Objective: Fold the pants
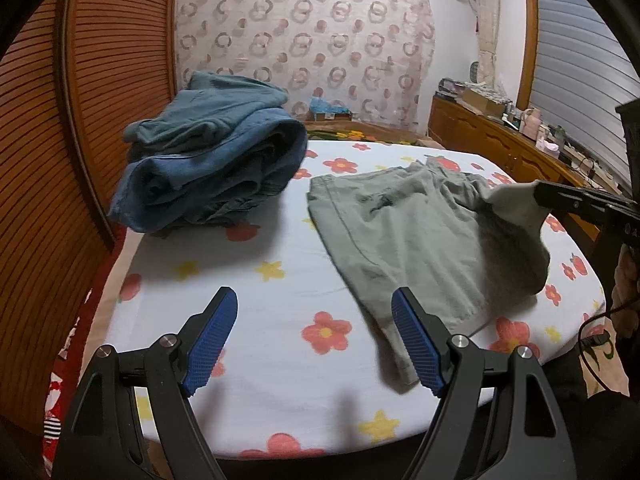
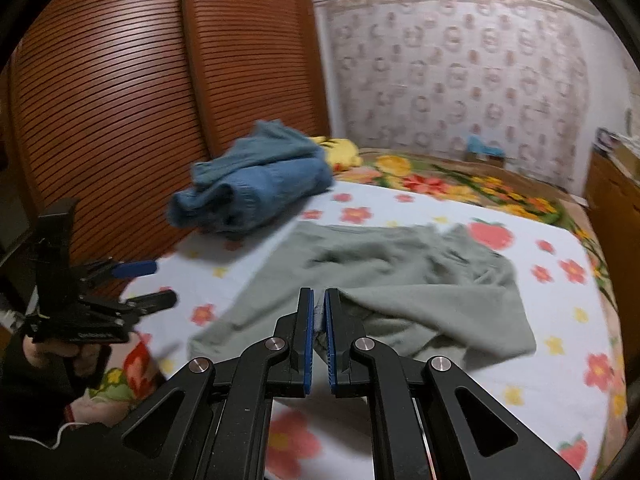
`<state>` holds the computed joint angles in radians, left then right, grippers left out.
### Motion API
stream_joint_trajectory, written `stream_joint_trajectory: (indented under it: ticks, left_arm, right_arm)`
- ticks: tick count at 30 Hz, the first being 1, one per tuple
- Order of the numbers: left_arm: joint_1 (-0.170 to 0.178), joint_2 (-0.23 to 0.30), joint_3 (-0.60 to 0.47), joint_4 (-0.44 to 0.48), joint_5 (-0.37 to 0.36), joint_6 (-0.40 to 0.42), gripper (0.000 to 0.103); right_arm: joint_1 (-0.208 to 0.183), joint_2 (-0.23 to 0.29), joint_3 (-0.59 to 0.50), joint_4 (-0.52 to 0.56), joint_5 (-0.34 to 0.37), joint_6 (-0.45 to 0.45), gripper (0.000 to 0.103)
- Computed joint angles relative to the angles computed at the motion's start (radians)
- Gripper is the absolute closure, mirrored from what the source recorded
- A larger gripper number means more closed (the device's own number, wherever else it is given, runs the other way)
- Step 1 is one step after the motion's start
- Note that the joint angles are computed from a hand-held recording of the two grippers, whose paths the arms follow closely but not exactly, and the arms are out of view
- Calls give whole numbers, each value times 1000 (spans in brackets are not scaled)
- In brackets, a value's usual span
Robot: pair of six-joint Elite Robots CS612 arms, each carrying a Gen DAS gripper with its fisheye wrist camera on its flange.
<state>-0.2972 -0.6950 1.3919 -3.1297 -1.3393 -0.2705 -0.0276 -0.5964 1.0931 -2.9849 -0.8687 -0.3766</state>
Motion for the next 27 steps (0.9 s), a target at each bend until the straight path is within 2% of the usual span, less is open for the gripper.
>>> stream_joint_trajectory:
  ticks: [2,7,9,11,13,16,25,27]
  left_arm:
    - [2,-1,2,2,5,-4,23]
    - [4,0,3,-1,0,-5,23]
    - [5,3,-3,2,-8,-4,23]
    - [4,6,-9,6,-15,-1,23]
    - [2,11,-21,12,-26,9,23]
    - [-2,20,-40,21,-44,20,23]
    - [-13,54,-115,56,-122,70,23]
    - [-14,62,-131,66,-144,81,27]
  right_arm:
    - [2,9,-21,46,26,-33,98]
    - [2,39,-76,153,34,-78,97]
    - [-4,50,-96,176,41,-72,91]
    - [-12,54,-101,164,36,-63,77]
    - [-22,57,-104,141,41,-46,73]
    - [-31,63,-110,107,32,-28,72]
    - [-51,108,-153,57,-69,31,71]
    - [-50,111,-149,48,-93,45,70]
